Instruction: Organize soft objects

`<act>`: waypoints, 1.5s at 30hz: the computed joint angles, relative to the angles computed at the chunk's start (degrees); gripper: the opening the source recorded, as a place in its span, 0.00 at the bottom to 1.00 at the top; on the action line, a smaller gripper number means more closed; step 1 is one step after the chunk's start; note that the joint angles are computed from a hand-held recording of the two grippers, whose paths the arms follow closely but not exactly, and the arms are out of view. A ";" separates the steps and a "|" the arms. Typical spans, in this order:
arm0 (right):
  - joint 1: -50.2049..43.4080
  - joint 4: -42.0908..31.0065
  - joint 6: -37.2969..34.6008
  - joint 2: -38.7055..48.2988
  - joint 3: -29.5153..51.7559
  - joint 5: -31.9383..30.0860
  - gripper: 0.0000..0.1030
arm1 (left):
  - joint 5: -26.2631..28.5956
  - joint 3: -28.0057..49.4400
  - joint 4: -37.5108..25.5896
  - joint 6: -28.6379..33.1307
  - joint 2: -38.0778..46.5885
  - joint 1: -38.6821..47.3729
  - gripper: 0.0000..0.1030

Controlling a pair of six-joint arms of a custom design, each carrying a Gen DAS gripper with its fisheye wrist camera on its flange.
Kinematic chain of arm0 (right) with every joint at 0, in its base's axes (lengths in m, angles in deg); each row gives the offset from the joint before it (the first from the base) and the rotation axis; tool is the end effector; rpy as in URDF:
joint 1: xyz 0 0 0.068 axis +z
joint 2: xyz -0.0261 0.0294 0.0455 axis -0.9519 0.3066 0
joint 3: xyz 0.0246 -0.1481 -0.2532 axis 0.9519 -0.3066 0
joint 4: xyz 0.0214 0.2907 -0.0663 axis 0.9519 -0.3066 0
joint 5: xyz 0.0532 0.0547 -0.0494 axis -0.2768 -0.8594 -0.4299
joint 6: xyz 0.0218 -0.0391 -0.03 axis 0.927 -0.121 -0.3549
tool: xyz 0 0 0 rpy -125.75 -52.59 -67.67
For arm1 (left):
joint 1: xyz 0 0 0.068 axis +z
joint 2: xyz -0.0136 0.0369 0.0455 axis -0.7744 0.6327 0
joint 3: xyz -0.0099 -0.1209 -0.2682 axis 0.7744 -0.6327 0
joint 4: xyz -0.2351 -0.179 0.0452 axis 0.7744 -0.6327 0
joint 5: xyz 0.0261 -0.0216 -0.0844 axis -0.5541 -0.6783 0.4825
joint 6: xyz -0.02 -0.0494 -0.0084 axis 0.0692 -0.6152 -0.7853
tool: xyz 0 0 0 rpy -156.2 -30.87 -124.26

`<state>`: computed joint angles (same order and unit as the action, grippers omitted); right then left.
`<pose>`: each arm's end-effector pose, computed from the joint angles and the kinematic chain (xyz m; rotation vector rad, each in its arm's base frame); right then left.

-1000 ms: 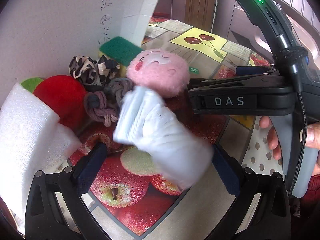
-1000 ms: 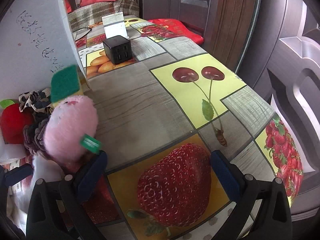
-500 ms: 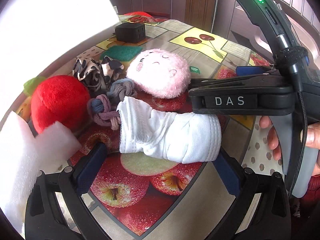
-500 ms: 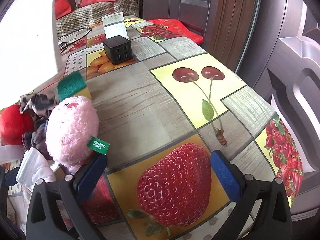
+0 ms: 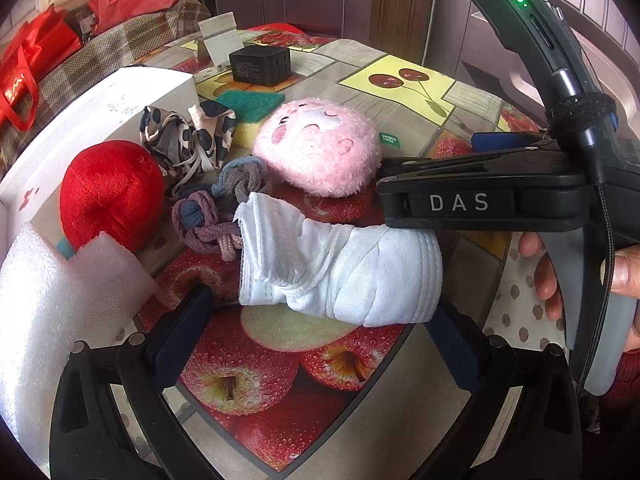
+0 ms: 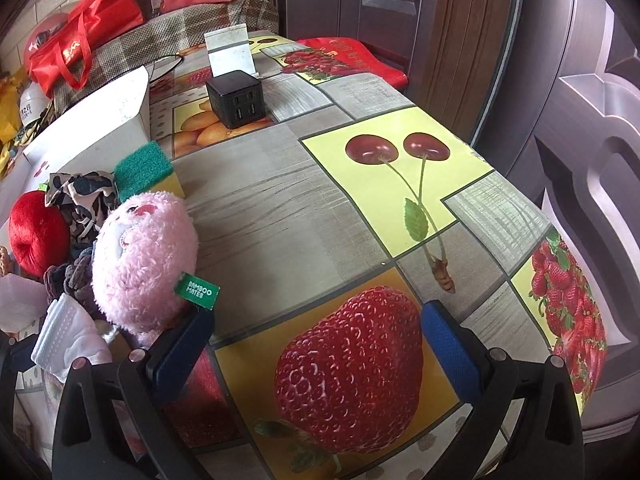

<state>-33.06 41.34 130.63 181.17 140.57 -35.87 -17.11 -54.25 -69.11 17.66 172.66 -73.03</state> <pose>0.3040 0.2232 0.0355 0.2855 2.4355 -0.1217 0.2855 -0.1231 0.0622 0.8257 2.3931 -0.2680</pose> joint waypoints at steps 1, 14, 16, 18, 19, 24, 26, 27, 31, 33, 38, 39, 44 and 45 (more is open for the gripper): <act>0.03 -0.13 0.02 0.08 0.15 0.05 1.00 | 0.04 0.00 0.01 0.01 0.00 0.03 0.99; -0.05 0.29 -0.13 -0.10 -0.16 -0.10 1.00 | 0.05 -0.01 0.00 0.00 -0.03 0.03 0.99; 0.00 0.37 -0.06 -0.11 -0.21 -0.10 1.00 | 0.00 0.00 0.01 0.04 0.00 0.03 0.99; -0.03 0.38 -0.07 -0.10 -0.19 -0.15 1.00 | 0.10 -0.02 0.04 -0.01 0.00 0.06 0.99; 0.02 0.32 -0.03 -0.09 -0.17 -0.11 1.00 | 0.10 0.00 -0.02 -0.07 -0.02 0.01 0.99; 0.08 0.33 0.00 -0.09 -0.20 -0.06 1.00 | 0.48 0.15 -0.24 0.42 -0.13 0.08 0.99; 0.06 0.50 0.00 -0.18 -0.35 -0.15 1.00 | 3.07 -0.94 -0.40 0.59 -1.42 0.99 0.99; 0.07 0.51 0.01 -0.18 -0.32 -0.16 1.00 | 6.15 -2.14 -0.48 0.17 -3.11 2.18 0.99; 0.18 1.10 0.95 -0.70 -1.17 0.16 1.00 | 19.41 -9.10 -3.15 -0.42 -17.86 9.30 0.99; 0.16 3.55 2.12 -1.96 -3.47 0.32 1.00 | 25.13 -11.99 -7.17 1.07 -27.70 15.30 1.00; -0.16 20.96 0.48 -7.23 -14.38 -1.83 1.00 | 35.93 -14.60 -17.04 11.41 -41.77 35.91 1.00; 0.31 25.53 -1.29 -8.08 -16.63 -1.84 1.00 | 36.40 -15.02 -17.18 13.99 -41.78 39.21 1.00; 3.86 36.25 -15.47 -10.32 -20.48 -7.16 1.00 | 30.88 -13.76 -21.73 26.45 -31.52 44.91 1.00; 5.23 35.38 -18.10 -10.34 -19.76 -7.42 1.00 | 30.20 -13.61 -23.10 28.56 -29.19 45.32 1.00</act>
